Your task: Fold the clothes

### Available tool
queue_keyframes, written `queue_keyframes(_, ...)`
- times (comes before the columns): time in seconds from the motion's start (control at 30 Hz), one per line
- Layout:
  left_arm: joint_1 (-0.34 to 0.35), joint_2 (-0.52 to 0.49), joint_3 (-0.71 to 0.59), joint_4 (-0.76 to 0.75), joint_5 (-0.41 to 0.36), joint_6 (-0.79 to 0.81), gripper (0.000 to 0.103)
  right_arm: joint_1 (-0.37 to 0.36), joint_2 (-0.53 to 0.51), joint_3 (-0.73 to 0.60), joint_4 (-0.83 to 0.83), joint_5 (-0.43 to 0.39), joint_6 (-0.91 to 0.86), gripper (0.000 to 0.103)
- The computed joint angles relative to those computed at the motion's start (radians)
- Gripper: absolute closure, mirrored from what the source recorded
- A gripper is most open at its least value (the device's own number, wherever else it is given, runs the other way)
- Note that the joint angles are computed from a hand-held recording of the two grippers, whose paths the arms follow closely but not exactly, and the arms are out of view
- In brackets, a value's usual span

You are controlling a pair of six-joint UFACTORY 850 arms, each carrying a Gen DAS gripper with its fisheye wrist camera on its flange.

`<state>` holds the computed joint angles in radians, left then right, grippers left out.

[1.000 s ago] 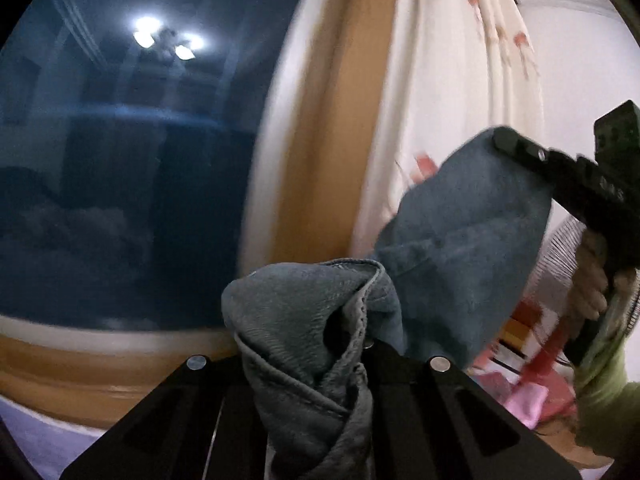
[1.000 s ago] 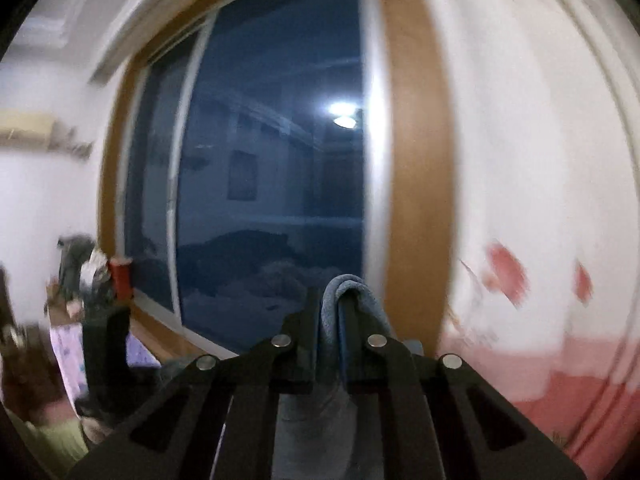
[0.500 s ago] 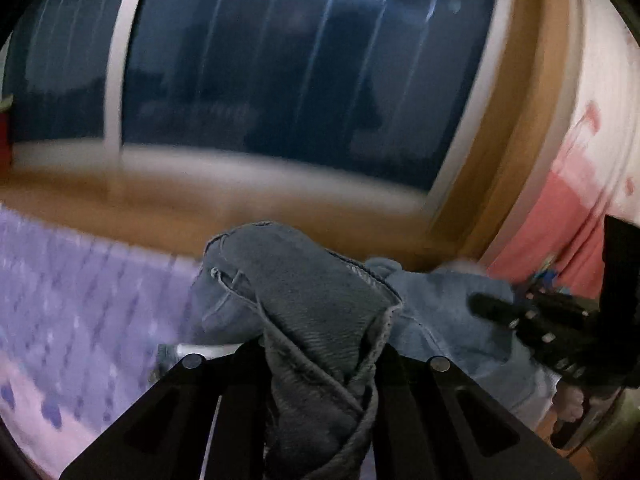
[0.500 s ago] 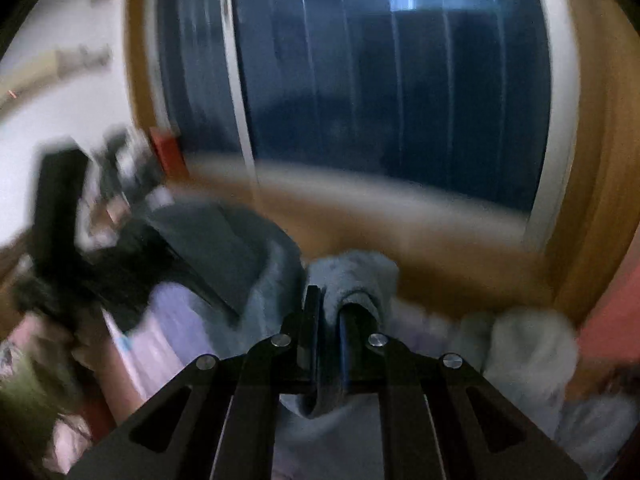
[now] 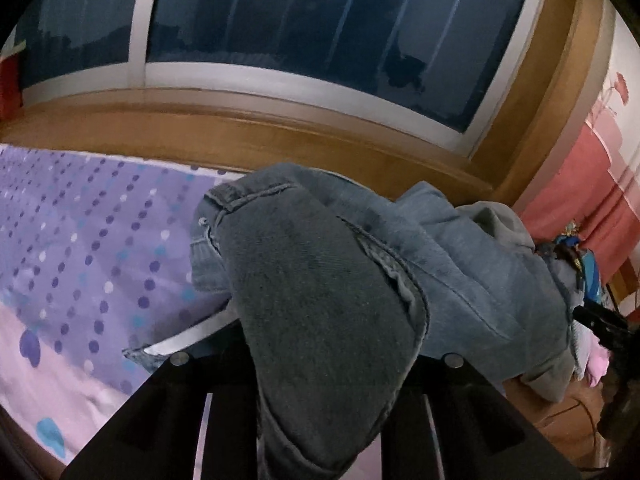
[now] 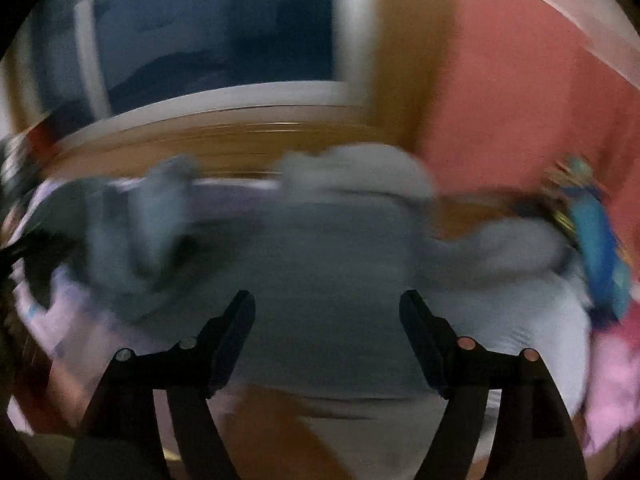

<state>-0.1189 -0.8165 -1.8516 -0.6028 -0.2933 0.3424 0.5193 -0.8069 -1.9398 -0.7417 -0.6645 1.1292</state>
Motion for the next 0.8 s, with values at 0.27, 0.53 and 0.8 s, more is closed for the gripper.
queue_keyframes(0.27, -0.018, -0.002, -0.021, 0.237, -0.033, -0.249, 0.085, -0.131, 0.052, 0.142, 0.209, 0.058, 0.299, 0.028)
queue_keyframes(0.53, -0.031, -0.007, -0.033, 0.357, -0.091, -0.342, 0.083, -0.189, 0.014, 0.161, 0.230, 0.288, 0.375, 0.054)
queue_keyframes(0.8, 0.004, 0.038, 0.001, 0.128, -0.130, -0.038, 0.083, -0.112, 0.063, 0.147, -0.374, 0.286, 0.785, 0.098)
